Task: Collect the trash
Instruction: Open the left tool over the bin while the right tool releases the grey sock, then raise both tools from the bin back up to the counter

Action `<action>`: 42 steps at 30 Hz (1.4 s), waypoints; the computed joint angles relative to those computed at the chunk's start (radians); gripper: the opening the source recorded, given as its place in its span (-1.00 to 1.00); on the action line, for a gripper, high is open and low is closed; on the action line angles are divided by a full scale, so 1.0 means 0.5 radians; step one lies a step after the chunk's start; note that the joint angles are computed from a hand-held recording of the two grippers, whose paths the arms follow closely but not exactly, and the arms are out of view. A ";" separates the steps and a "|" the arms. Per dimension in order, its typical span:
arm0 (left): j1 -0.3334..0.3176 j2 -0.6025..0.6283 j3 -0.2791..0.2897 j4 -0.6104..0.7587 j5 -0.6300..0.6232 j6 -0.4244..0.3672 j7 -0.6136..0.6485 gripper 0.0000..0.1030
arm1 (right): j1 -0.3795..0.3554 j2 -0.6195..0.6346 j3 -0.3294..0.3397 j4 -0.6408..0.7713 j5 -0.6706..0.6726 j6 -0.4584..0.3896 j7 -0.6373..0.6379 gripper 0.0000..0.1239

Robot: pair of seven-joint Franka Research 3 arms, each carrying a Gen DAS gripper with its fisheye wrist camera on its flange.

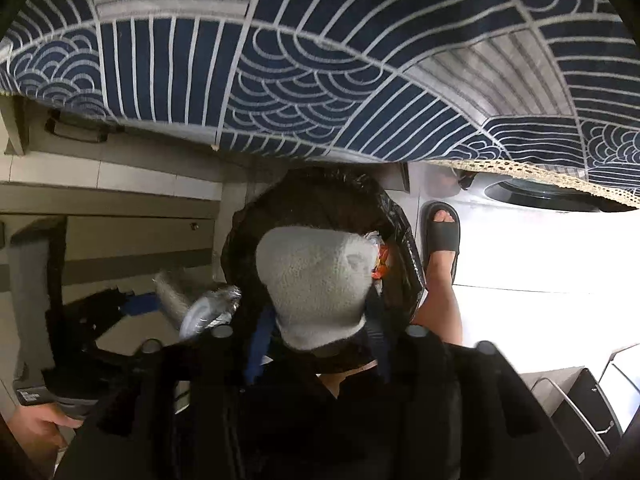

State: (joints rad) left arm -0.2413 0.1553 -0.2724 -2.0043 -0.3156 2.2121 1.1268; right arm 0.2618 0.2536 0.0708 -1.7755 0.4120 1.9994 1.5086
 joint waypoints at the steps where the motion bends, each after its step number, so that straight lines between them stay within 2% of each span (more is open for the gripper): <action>1: -0.005 0.002 0.001 0.005 0.023 -0.003 -0.012 0.79 | -0.004 -0.002 0.000 0.000 0.015 0.005 -0.001 -0.14; 4: -0.015 0.007 0.007 0.018 0.089 -0.009 -0.082 0.81 | -0.011 -0.004 -0.001 0.008 0.034 0.003 0.003 -0.04; 14: -0.017 -0.009 0.000 0.034 0.111 -0.018 -0.086 0.81 | -0.021 -0.045 -0.006 -0.010 0.056 0.005 0.016 -0.03; 25: -0.024 -0.132 0.025 0.012 0.175 0.029 -0.134 0.81 | -0.052 -0.155 -0.026 -0.055 0.077 0.038 0.003 0.04; 27: -0.024 -0.156 0.034 0.030 0.212 0.010 -0.149 0.81 | -0.057 -0.189 -0.029 -0.052 0.072 0.034 -0.003 0.09; 28: -0.022 -0.169 0.039 0.038 0.217 0.004 -0.148 0.81 | -0.062 -0.200 -0.031 -0.051 0.077 0.036 -0.014 0.22; 29: -0.019 -0.187 0.043 0.047 0.218 0.005 -0.140 0.81 | -0.066 -0.236 -0.033 -0.065 0.090 0.055 -0.030 0.26; 32: -0.022 -0.221 0.051 0.096 0.278 -0.017 -0.141 0.81 | -0.068 -0.299 -0.036 -0.064 0.068 0.070 -0.060 0.27; 34: -0.023 -0.254 0.058 0.121 0.323 -0.006 -0.153 0.81 | -0.073 -0.346 -0.042 -0.062 0.074 0.080 -0.075 0.37; 37: -0.022 -0.267 0.066 0.185 0.360 -0.032 -0.131 0.87 | -0.079 -0.405 -0.050 -0.057 0.063 0.114 -0.086 0.40; 42: -0.022 -0.256 0.070 0.366 0.426 -0.089 -0.050 0.87 | -0.099 -0.478 -0.068 0.005 0.059 0.122 -0.085 0.46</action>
State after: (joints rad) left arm -0.2524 0.0271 -0.2375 -1.8211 -0.1025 2.1678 1.1017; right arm 0.2122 0.0148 0.0369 -1.7728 0.4413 2.0606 1.4662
